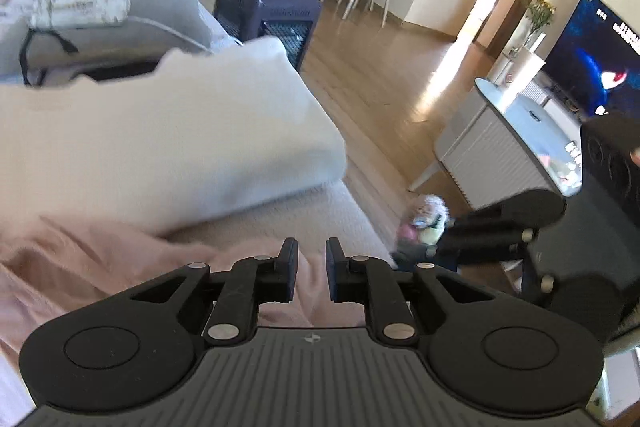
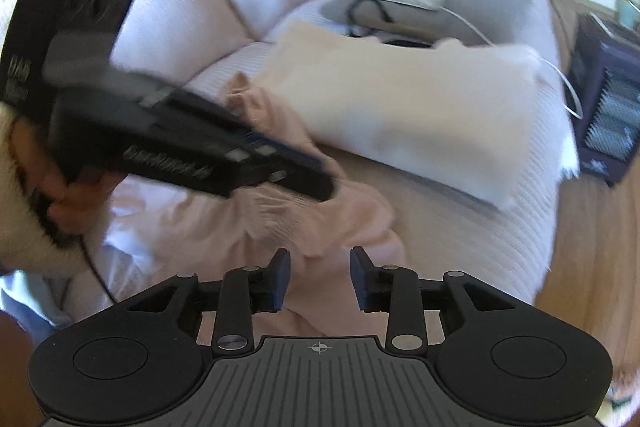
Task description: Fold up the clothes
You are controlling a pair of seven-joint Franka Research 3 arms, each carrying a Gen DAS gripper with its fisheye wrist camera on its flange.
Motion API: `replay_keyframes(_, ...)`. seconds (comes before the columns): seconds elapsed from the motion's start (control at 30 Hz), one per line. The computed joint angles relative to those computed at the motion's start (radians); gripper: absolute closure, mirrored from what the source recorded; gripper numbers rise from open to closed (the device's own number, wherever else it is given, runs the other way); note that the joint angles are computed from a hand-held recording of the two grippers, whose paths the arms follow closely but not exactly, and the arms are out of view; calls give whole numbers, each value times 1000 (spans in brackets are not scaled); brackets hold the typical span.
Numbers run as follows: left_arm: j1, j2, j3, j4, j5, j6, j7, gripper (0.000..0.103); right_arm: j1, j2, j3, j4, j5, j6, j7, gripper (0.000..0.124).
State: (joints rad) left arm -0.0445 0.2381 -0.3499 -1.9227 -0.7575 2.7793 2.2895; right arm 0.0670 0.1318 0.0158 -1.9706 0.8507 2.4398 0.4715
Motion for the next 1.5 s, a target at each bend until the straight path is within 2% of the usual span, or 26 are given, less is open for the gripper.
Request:
replay_keyframes(0.07,-8,-16,18,-10,46,17,-35,89,13,15,7,6,-25,19,2,91)
replay_keyframes(0.17,-25,-58,66,-59,158,55,-153,73,16,34,15,18,-35,11,-4,89)
replay_keyframes(0.2,-33,-72,94,-82,226,72,-223,67,17,38,18,22,-36,5,-6,84)
replay_keyframes(0.3,-32,-117,153,-150,380,85,-425,64,21,30,30,6,-12,41,-65,75)
replay_keyframes(0.47,-14,-154,243,-213,697,57,-825,49,38,29,41,2,-14,71,-155,75)
replay_keyframes(0.53,0,-153,267,-214,822,52,-969,43,62,28,48,-23,-56,147,-197,75)
replay_keyframes(0.57,5,-152,281,-212,898,51,-1054,41,67,27,52,-34,-61,173,-225,76)
replay_keyframes(0.63,25,-148,288,-205,967,57,-1143,38,76,44,52,-28,-95,186,-225,88)
replay_keyframes(0.67,36,-142,285,-198,979,65,-1159,38,78,55,51,-21,-107,190,-214,106)
replay_keyframes(0.7,44,-133,282,-187,991,75,-1163,37,76,62,51,-11,-104,203,-196,113)
replay_keyframes(0.8,60,-87,268,-137,1030,121,-1139,36,63,83,51,28,-87,232,-143,117)
replay_keyframes(0.87,104,-46,210,-104,941,160,-995,36,45,95,49,71,-69,229,-103,117)
replay_keyframes(0.93,164,2,123,-43,813,120,-786,38,30,110,47,115,-63,240,-76,117)
replay_keyframes(1.07,146,82,126,72,805,34,-647,38,13,148,42,177,-105,249,2,117)
replay_keyframes(1.2,178,129,86,141,685,-29,-535,39,-11,164,55,190,-103,217,24,117)
replay_keyframes(1.27,189,140,72,148,636,-27,-488,40,-17,168,58,188,-107,196,29,117)
replay_keyframes(1.37,222,154,36,155,524,-22,-434,55,-16,178,58,191,-126,174,35,114)
replay_keyframes(1.43,223,151,33,153,475,-29,-436,81,-19,188,59,200,-123,172,47,109)
replay_keyframes(1.5,208,128,51,133,471,-31,-446,94,-26,199,58,219,-121,147,68,108)
